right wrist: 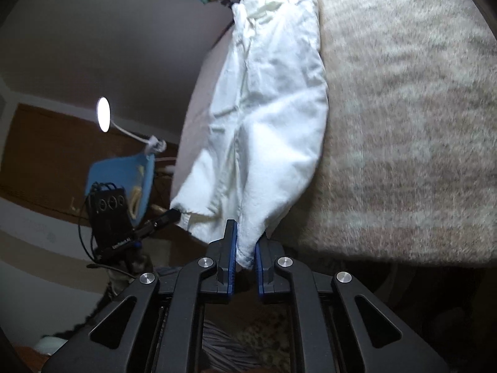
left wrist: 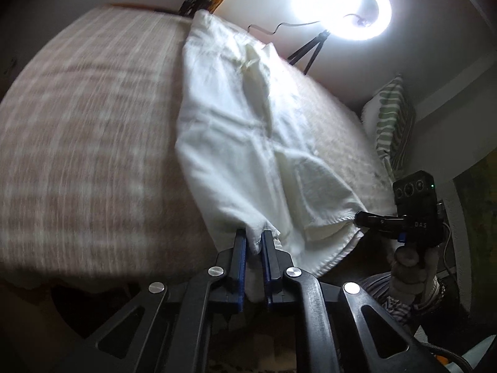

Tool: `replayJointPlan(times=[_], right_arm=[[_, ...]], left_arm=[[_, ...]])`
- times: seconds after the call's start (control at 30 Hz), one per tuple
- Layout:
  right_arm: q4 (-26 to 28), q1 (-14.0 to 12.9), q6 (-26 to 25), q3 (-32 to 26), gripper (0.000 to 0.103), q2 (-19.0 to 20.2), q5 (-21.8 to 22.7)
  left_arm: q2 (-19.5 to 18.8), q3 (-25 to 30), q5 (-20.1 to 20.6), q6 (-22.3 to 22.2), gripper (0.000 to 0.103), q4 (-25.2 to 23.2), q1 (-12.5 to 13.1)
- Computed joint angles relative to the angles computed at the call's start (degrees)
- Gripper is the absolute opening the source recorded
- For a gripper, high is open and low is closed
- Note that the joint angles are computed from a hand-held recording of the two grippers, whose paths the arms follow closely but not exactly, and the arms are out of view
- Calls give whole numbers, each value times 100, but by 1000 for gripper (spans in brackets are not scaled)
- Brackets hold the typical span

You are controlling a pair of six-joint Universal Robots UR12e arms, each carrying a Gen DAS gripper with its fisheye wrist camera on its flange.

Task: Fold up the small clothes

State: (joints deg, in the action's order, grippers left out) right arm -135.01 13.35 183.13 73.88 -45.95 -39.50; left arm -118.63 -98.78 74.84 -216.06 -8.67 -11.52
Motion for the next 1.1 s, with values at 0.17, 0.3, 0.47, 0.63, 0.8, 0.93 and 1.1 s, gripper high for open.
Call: replayJointPlan(times=[0.17,0.3,0.47,0.63,0.8,0.93,1.1], right_arm=[[-466,-8,314,-215,8,87,64],[-480,44,309,-713,8,264,-42],[-470,111,435,-1485,8,634,-319],[-279,125,735,-2362,8,1134,-527],[211,136,966,-3342,9,1698,-680],[515,133,1103,-3807,22,1924,-899],[-19,70,1334,-3591,45,1818,-970]], left_arm=[[-68,334,147,196,6,-3,69],[-211,673,299,348,6,-96,150],[-485,1172,404,420,6,-300,303],[-808,1684,565,578,6,-591,414],[-1107,2113,695,592,13,-786,494],[-1238,2312,906,712,41,-791,521],[-1134,2099,1031,833,44,-599,558]])
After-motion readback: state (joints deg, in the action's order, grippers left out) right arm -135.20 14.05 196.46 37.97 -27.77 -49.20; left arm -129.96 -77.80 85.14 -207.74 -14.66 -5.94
